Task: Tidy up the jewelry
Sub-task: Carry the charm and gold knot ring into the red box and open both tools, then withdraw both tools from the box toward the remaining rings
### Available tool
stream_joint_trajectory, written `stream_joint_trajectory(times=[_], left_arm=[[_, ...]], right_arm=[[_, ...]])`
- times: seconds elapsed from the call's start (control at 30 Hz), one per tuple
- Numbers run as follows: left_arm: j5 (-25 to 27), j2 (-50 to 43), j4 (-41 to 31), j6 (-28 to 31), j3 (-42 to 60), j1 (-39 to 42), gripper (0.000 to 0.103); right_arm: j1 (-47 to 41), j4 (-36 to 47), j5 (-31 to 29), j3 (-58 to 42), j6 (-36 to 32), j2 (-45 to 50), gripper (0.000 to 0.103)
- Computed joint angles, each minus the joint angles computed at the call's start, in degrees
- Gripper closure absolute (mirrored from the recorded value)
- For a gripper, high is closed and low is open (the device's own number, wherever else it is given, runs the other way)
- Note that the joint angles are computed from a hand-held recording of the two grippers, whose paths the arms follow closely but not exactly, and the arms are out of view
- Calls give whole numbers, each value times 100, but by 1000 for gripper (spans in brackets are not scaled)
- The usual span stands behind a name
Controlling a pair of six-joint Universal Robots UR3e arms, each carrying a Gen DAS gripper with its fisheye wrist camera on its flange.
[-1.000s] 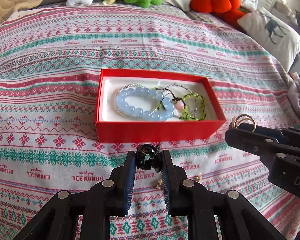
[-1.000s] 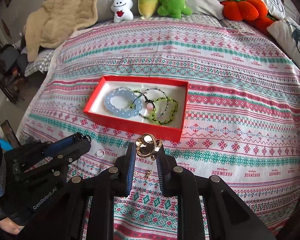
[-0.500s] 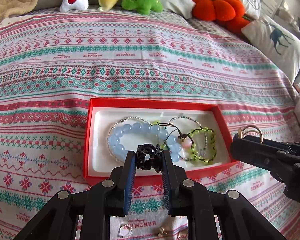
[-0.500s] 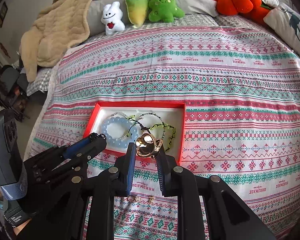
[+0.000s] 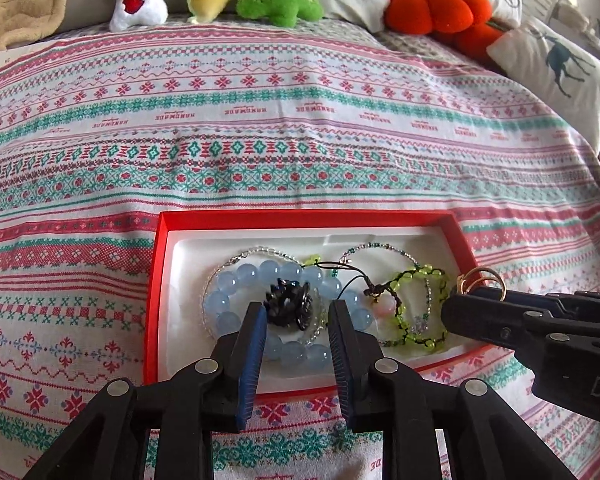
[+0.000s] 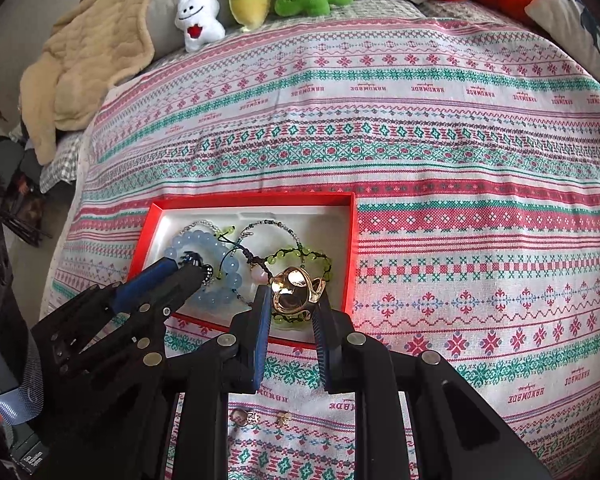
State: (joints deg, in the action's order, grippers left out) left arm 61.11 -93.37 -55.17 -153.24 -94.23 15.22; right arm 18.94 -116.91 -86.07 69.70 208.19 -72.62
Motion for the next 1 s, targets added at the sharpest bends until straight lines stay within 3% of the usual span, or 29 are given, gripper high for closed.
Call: stream_joint_trajectory(times=[0.4,0.57,0.67,0.93,1.0], left_arm=[[111,538,-406,258,-234,168,62],[43,1019,-692,506,-532,393,52],[-15,1311,-912,701,-690,555,46],[-7,1980,-1556,1118,-984,1022,17],[18,2104,-1751,1245,-1023,1117,15]], right_arm=[[-50,25,99,20,70,-36,80],[83,41,-68,113,32,-292,63],[180,78,-211,214,53,-488,60],[548,219,-590,521,245,-953,46],[679,263,-679,556,267,-1012,42]])
